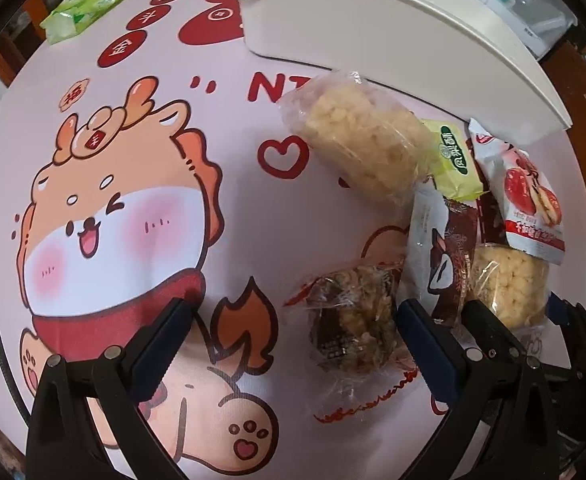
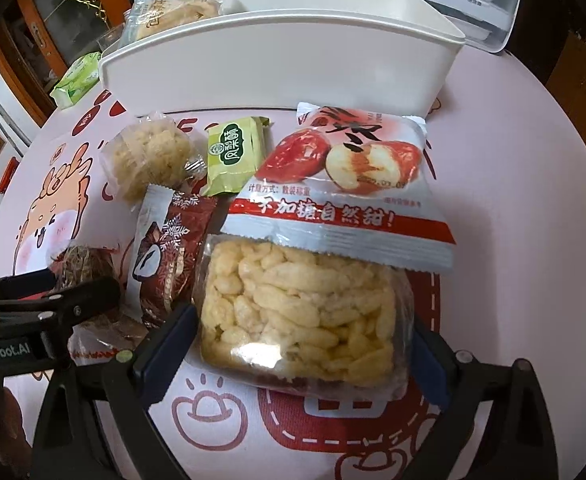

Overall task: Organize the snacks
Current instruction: 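Grasp the nut-cluster bag with the left tool while the right tool grasps the puffed-snack bag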

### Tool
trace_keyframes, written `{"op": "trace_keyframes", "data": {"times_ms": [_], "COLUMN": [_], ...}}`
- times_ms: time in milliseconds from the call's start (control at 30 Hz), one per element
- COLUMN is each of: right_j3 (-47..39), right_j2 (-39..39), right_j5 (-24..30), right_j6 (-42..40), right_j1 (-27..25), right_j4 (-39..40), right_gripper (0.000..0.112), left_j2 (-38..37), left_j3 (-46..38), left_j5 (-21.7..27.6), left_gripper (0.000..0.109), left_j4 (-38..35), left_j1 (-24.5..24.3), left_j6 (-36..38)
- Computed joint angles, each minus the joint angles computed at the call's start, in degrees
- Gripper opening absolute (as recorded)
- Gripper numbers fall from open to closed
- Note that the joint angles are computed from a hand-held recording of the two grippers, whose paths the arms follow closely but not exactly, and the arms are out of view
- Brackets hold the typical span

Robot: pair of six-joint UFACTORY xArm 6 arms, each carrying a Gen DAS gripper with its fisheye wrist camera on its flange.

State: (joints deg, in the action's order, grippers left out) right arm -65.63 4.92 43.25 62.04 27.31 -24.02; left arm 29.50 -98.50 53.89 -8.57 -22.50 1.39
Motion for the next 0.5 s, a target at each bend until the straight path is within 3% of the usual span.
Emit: {"op": "trace_keyframes", "data": {"times_ms": [167, 233, 300, 333, 500], "right_j3": [-0.2, 0.0, 0.2, 0.1, 1.3], "right_j2": [-0.3, -0.5, -0.7, -0.7, -2.1], "right_j5": [1.6, 1.7, 1.7, 1.8, 1.6], "right_j6": [2.2, 2.4, 2.4, 2.2, 1.1], "right_j1": [1.0, 1.0, 0.9, 1.0, 1.8], "right_j4": [-2.5, -2.4, -2.2, -2.1, -0.8], "right_gripper": [0.087, 0.086, 0.085, 0.085, 0.084], "left_j2": [-1.9, -3.0, -4.8, -5.3, -7.5], "left_j3": [2.9, 4.2, 5.9, 6.2, 8.9], "left_j5": [-0.6, -1.4, -2.1, -2.2, -4.0], "left_gripper": [0.097, 0.083, 0.050, 0.041, 0.040], "left_j4": [2.1, 1.3, -0.1, -1.2, 3.5], "left_j1": [-0.7, -1.1, -1.8, -2.1, -4.1], "left_j6": [-3.2, -1.8, 0.1, 1.6, 1.9]}}
